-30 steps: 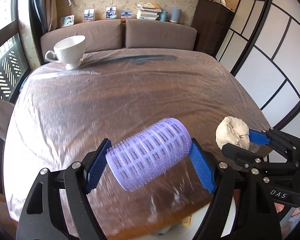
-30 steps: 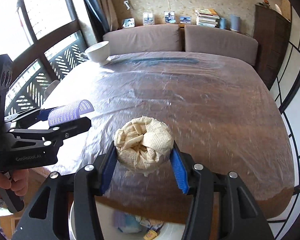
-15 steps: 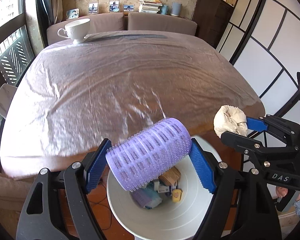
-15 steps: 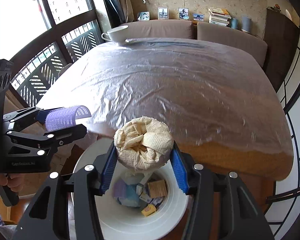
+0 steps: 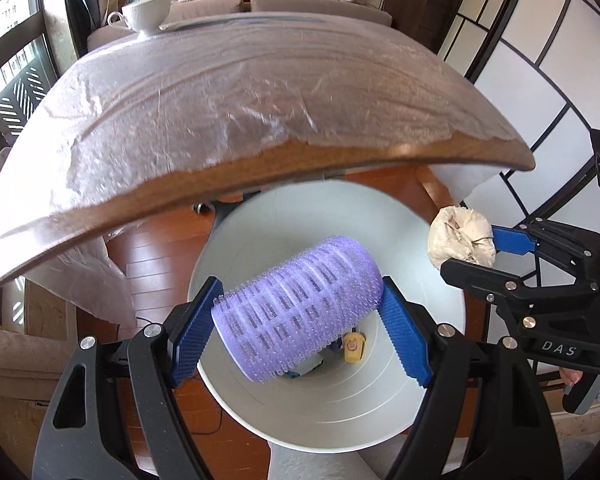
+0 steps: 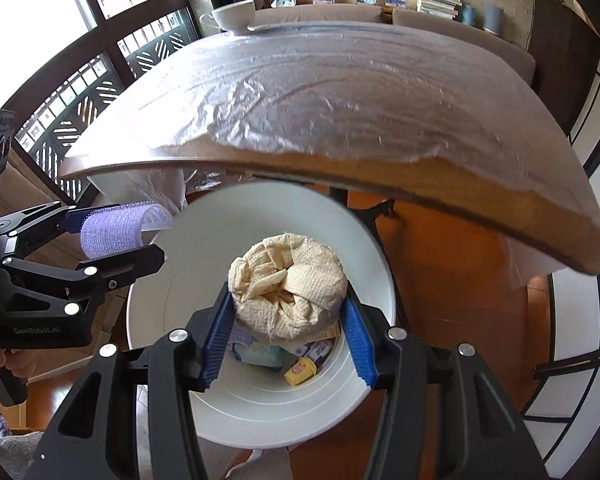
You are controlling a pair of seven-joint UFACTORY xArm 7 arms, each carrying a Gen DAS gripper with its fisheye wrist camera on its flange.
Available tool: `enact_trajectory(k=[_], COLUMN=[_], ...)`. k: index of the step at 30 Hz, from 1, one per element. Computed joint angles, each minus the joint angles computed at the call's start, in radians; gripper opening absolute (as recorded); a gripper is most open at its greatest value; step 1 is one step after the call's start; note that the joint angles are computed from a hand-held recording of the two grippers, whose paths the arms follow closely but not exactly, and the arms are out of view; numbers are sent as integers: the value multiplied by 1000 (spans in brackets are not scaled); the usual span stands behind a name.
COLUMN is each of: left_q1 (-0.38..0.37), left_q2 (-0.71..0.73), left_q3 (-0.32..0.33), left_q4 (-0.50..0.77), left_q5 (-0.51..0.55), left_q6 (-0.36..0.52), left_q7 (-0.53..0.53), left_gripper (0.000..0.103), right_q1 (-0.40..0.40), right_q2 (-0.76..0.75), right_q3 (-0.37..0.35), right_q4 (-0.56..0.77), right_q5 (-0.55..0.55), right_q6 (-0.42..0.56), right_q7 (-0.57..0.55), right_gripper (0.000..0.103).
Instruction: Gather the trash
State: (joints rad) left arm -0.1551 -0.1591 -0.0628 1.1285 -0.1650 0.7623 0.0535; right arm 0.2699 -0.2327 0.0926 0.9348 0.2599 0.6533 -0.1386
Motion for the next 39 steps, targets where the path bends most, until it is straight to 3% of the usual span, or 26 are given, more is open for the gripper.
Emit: enact_trajectory(k=[14,18,25,26,28,29,30,33,37,39], left_q1=[-4,2,27,31,39,44,53,75,105,120], left_q2=[74,84,39,29,21,24,33,113,315,429], left_q3=[-2,-7,19,22,23,20,19,25,51,60], left_q4=[-11,-15,3,16,55,74,101,220,482,625], left_q5=[-23,21,-46,-49,-36,-17,17,87,159,158], left_q6=[42,23,31,22,-14,-34,-79,-132,-90,-61], left_q7=[24,-8,-14,-18,-33,-49,-73,-124,-188,-186], left_gripper=[80,91,91,91,91,100,102,102,102,102], right_q1=[-8,-18,-30,-32,-37,-40,-45,-73,-107,-124], right_q2=[67,63,21,22,23,42,61,167,388,500], right_q3=[-2,-1,-19,-20,-21,-25,-26,-23,-34,-39], right_q4=[-7,-5,44,62,91,128,160,298,561,703], right_q5=[4,5,34,33,34,36,34,-36,-196,-205], right_q6=[33,18,9,-7,-41,-64,-81,-128,-134,-104], right_q7=[-8,9,-13,-12,-5,1,6,47,148,151], right_gripper=[52,76,83,88,95,97,99,99,99,99])
